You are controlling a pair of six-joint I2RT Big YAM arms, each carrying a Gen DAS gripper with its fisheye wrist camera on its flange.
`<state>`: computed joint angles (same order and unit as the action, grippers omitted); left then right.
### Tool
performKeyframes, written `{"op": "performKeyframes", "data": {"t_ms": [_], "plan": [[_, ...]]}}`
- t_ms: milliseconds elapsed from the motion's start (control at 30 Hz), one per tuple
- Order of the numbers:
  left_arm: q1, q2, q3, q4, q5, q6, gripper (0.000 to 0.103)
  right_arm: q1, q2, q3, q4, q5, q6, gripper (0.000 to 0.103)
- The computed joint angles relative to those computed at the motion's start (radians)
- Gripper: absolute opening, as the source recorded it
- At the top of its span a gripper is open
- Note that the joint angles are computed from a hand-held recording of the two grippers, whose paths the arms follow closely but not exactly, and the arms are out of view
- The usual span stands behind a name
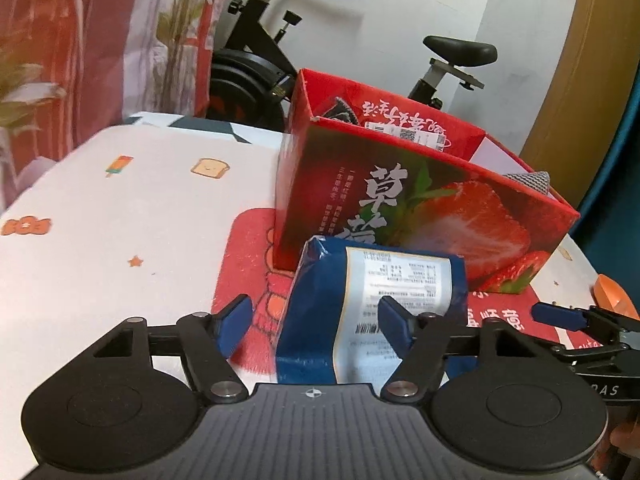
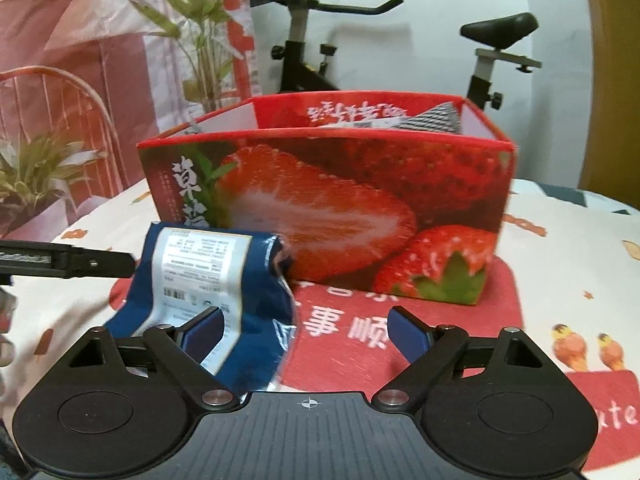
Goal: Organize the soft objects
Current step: 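Move both grippers back onto the blue packet, then close the left gripper on the blue packet while the right gripper also grips it, then lift the blue packet with both grippers and carry it over the box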
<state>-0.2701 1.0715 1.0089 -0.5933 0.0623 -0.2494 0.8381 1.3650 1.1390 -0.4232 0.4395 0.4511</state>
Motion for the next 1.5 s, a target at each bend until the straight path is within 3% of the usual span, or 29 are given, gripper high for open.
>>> {"op": "performKeyframes", "data": {"t_ms": [100, 333, 467, 533, 600, 767, 867, 900, 933, 1033, 1500], "plan": [[0.017, 0.036, 0.013, -0.002, 0.049, 0.007, 0.071, -0.015, 0.028, 0.027, 0.001, -0.040, -0.018, 0.081], [0.008, 0.069, 0.010, 0.000, 0.085, 0.018, 0.070, -0.035, 0.112, 0.098, -0.009, -0.105, -0.084, 0.077], [-0.007, 0.068, 0.001, 0.000, 0.075, 0.036, 0.066, -0.038, 0.143, 0.120, -0.008, -0.129, -0.094, 0.076], [-0.006, 0.063, -0.002, -0.004, 0.101, 0.030, 0.057, -0.043, 0.154, 0.128, -0.015, -0.155, -0.084, 0.068], [-0.012, 0.056, -0.009, -0.004, 0.105, 0.034, 0.057, -0.045, 0.159, 0.132, -0.028, -0.176, -0.079, 0.067], [-0.037, 0.030, -0.029, -0.006, 0.095, 0.032, 0.051, -0.037, 0.135, 0.108, -0.028, -0.162, -0.066, 0.051], [-0.065, 0.012, -0.040, -0.023, 0.054, 0.036, 0.035, -0.036, 0.104, 0.077, -0.026, -0.157, -0.037, 0.044], [-0.077, 0.008, -0.040, -0.034, 0.023, 0.047, 0.028, -0.033, 0.091, 0.064, -0.026, -0.152, -0.030, 0.037], [-0.091, 0.001, -0.042, -0.041, -0.001, 0.058, 0.027, -0.031, 0.080, 0.052, -0.022, -0.145, -0.026, 0.031], [-0.109, -0.012, -0.045, -0.054, -0.014, 0.055, 0.023, -0.022, 0.045, 0.016, -0.020, -0.133, -0.016, 0.025], [-0.156, -0.107, -0.067, -0.092, -0.060, 0.036, 0.023, 0.027, -0.039, -0.039, -0.022, -0.070, -0.006, 0.023]]}}
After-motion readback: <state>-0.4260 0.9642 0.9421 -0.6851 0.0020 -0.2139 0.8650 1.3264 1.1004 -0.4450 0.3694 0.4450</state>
